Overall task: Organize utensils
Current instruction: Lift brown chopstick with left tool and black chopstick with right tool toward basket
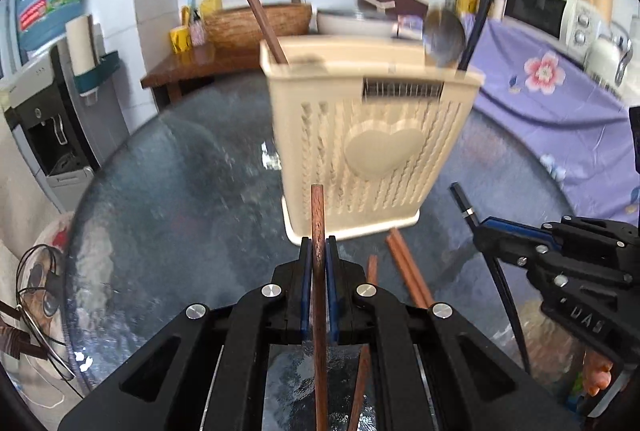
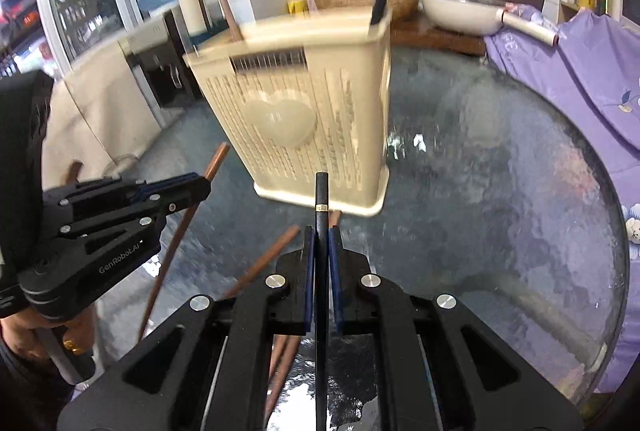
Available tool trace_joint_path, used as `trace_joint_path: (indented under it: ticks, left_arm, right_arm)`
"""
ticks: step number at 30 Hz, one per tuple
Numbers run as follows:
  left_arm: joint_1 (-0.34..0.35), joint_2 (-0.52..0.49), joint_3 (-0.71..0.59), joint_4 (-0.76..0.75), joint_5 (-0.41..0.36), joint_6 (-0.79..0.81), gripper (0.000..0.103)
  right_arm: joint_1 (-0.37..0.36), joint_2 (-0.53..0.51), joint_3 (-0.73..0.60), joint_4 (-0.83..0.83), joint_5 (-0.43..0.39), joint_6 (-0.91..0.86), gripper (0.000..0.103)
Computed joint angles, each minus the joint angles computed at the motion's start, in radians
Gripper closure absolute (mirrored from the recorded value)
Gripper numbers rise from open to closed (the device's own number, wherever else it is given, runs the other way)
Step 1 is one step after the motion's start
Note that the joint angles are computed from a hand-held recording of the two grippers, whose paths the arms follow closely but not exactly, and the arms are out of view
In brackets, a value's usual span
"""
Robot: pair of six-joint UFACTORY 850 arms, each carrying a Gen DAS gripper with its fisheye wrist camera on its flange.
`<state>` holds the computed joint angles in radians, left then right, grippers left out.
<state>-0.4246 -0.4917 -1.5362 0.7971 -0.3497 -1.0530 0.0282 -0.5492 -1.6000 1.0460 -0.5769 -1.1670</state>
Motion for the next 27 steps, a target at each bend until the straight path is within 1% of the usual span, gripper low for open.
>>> trace_joint_path:
  ticks: [5, 7, 11, 13, 18, 23, 27]
  left_arm:
    - [-0.005, 0.065, 0.043, 0.164, 0.029, -0.177, 0.096]
    - [-0.010, 0.099, 0.066, 0.264, 0.037, -0.278, 0.096]
    - [-0.020, 0.143, 0.092, 0.417, 0.044, -0.439, 0.096]
    - [-0.026, 0.162, 0.105, 0.478, 0.043, -0.494, 0.096]
    - [-0.035, 0.189, 0.124, 0.589, 0.039, -0.593, 0.096]
    - [-0.033, 0.199, 0.128, 0.616, 0.047, -0.626, 0.096]
    - [-0.037, 0.204, 0.126, 0.653, 0.037, -0.656, 0.096]
  right_arm:
    - [-0.032, 0.068, 0.038, 0.167, -0.042, -0.132, 0.095]
    - [-0.044, 0.095, 0.054, 0.224, -0.059, -0.181, 0.095]
    - [-0.069, 0.137, 0.075, 0.299, -0.104, -0.243, 0.095]
    - [-0.078, 0.156, 0.087, 0.324, -0.119, -0.271, 0.095]
    - [-0.084, 0.184, 0.108, 0.361, -0.128, -0.317, 0.095]
    - [-0.080, 0.190, 0.105, 0.362, -0.124, -0.319, 0.095]
    - [-0.076, 0.192, 0.100, 0.363, -0.120, -0.327, 0.095]
